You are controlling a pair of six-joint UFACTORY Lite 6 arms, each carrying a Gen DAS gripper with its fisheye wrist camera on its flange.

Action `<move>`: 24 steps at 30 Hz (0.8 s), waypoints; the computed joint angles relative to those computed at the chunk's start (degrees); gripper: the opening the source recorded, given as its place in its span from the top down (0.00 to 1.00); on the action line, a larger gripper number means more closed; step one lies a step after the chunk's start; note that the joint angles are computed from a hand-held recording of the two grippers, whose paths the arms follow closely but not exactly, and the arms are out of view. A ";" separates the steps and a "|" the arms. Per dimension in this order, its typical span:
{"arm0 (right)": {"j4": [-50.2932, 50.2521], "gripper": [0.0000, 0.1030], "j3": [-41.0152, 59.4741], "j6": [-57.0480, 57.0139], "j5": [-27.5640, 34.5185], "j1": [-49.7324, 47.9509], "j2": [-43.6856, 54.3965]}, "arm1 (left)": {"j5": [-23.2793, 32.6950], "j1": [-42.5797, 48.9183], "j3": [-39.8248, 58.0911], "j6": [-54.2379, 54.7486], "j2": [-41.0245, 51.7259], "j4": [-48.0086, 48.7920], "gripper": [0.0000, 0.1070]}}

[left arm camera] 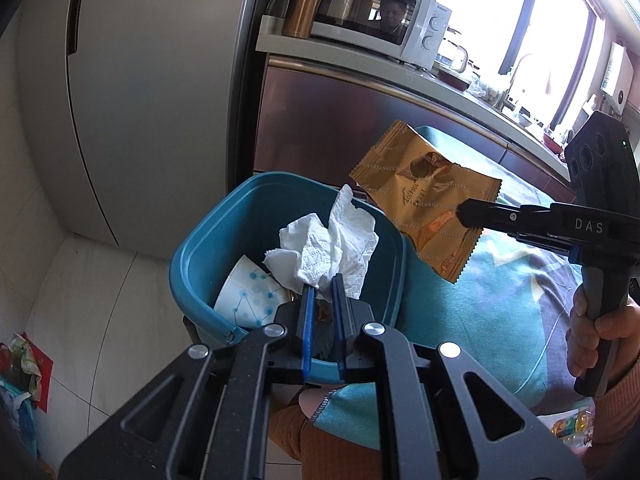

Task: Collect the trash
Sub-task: 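Open the left gripper to drop the tissue while the right drops the wrapper into the bin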

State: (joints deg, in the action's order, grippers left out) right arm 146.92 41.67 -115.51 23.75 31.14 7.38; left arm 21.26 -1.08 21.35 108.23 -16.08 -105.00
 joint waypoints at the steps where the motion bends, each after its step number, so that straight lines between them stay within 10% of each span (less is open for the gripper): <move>1: -0.13 0.96 0.69 0.13 -0.17 0.13 0.79 | -0.01 0.00 0.05 1.18 0.80 -1.15 0.92; 24: -9.12 0.90 14.89 10.71 -6.25 1.95 14.97 | 1.92 -3.22 4.36 20.00 18.61 -21.73 0.91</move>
State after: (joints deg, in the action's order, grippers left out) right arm 137.81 56.56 -104.80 17.50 33.10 22.34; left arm 23.18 -4.30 25.71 128.23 2.53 -126.73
